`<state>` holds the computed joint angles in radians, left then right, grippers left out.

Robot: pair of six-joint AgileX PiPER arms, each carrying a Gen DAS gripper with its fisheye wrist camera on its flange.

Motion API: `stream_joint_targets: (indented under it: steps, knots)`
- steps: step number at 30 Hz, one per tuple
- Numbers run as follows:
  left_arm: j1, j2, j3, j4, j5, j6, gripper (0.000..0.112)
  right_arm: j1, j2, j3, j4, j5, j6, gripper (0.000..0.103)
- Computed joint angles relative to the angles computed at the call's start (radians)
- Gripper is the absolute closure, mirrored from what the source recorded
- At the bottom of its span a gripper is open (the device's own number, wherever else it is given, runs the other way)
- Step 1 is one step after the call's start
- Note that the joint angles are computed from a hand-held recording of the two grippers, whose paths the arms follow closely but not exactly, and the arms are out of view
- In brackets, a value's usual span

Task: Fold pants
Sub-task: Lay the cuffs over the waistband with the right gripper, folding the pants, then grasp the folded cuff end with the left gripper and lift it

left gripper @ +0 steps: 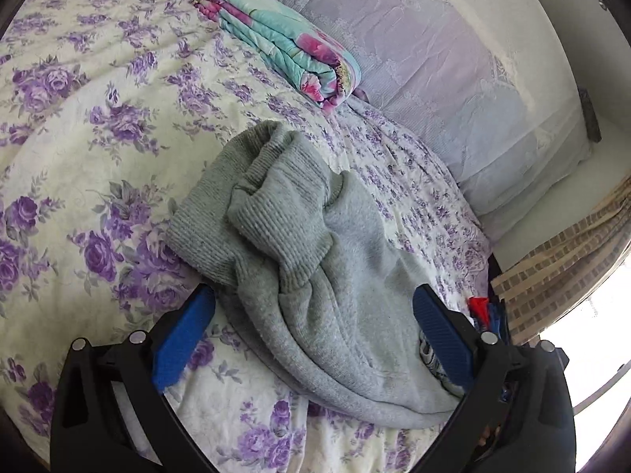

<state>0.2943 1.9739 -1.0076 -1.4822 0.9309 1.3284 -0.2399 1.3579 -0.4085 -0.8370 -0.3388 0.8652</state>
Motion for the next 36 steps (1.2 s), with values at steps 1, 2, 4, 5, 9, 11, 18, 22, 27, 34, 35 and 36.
stream_joint_targets:
  steps: [1, 2, 4, 5, 9, 11, 18, 22, 27, 34, 35, 36]
  knots:
    - [-0.001, 0.006, -0.011, 0.005, 0.004, -0.022, 0.014, -0.013, 0.010, -0.005, -0.036, -0.011, 0.032, 0.004]
    - [-0.005, 0.011, -0.021, 0.008, 0.001, -0.043, 0.014, -0.026, 0.018, -0.008, -0.066, -0.021, 0.060, 0.004]
    - [-0.015, 0.014, -0.033, 0.006, -0.015, -0.068, 0.014, -0.045, 0.030, -0.010, -0.100, -0.039, 0.090, 0.004]
    - [-0.023, 0.013, -0.038, 0.008, -0.030, -0.078, 0.014, -0.058, 0.039, -0.012, -0.116, -0.051, 0.100, 0.004]
    - [-0.055, 0.007, -0.053, 0.023, -0.090, -0.122, 0.015, -0.093, 0.068, -0.015, -0.151, -0.090, 0.116, 0.004]
    - [-0.057, -0.004, -0.038, 0.007, -0.111, -0.120, 0.021, -0.114, 0.077, -0.015, -0.172, -0.116, 0.124, 0.004]
    - [-0.041, 0.001, -0.032, 0.015, -0.129, -0.118, 0.064, -0.107, 0.072, -0.031, -0.187, -0.113, 0.128, 0.004]
    - [-0.043, -0.024, 0.001, -0.021, -0.126, -0.071, 0.071, -0.043, 0.068, -0.066, -0.151, -0.035, 0.109, 0.004]
    - [-0.043, 0.010, -0.011, -0.041, -0.121, -0.080, 0.059, 0.036, 0.144, -0.112, -0.107, 0.057, 0.066, 0.004]
    - [-0.134, -0.022, 0.000, -0.103, -0.218, -0.023, 0.026, 0.008, 0.178, -0.108, -0.127, 0.012, 0.073, 0.004]
    - [-0.148, -0.030, 0.010, -0.125, -0.244, -0.008, 0.027, 0.008, 0.179, -0.107, -0.122, 0.011, 0.067, 0.004]
    - [-0.153, -0.036, 0.023, -0.153, -0.258, 0.013, 0.033, 0.004, 0.179, -0.105, -0.122, 0.004, 0.065, 0.004]
